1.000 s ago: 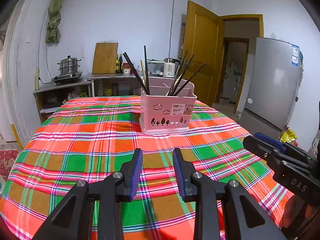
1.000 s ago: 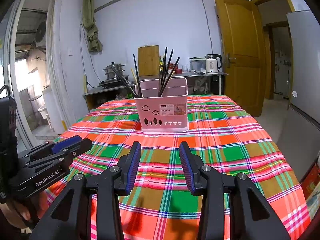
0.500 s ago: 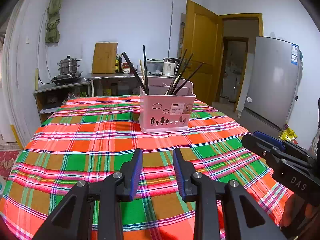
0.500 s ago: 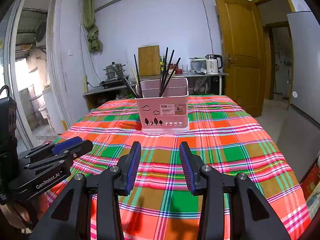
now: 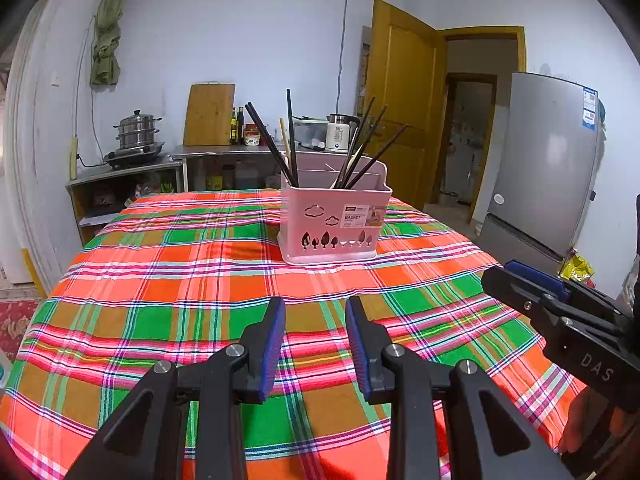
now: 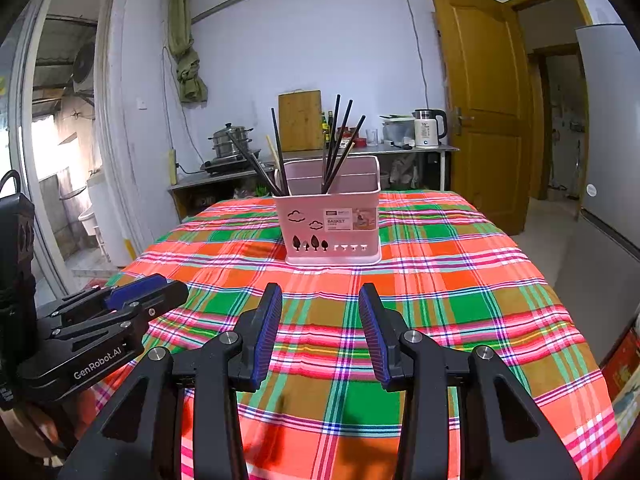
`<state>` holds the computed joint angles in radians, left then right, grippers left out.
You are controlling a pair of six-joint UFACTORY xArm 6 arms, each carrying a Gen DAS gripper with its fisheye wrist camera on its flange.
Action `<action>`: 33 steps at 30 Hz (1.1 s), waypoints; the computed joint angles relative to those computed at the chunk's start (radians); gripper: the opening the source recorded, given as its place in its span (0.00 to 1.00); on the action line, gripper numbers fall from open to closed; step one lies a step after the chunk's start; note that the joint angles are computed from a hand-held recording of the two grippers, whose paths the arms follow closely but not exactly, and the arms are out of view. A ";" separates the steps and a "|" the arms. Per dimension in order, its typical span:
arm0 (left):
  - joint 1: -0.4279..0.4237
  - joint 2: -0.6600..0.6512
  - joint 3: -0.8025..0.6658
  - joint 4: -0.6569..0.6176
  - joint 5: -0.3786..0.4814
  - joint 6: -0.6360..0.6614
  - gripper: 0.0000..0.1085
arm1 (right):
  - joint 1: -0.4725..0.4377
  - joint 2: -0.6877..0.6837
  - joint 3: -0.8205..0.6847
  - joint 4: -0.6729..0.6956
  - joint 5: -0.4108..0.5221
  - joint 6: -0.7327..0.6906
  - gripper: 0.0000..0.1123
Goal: Organize utensils
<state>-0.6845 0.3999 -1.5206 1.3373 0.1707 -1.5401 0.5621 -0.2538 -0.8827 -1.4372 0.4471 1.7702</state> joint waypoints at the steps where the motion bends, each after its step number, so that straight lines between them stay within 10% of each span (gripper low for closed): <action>1: 0.000 -0.001 0.001 0.000 -0.001 0.001 0.28 | 0.002 0.000 -0.001 0.001 0.002 0.001 0.36; 33: -0.028 0.005 -0.001 -0.063 0.050 0.100 0.28 | 0.007 0.010 -0.010 0.012 0.004 -0.006 0.36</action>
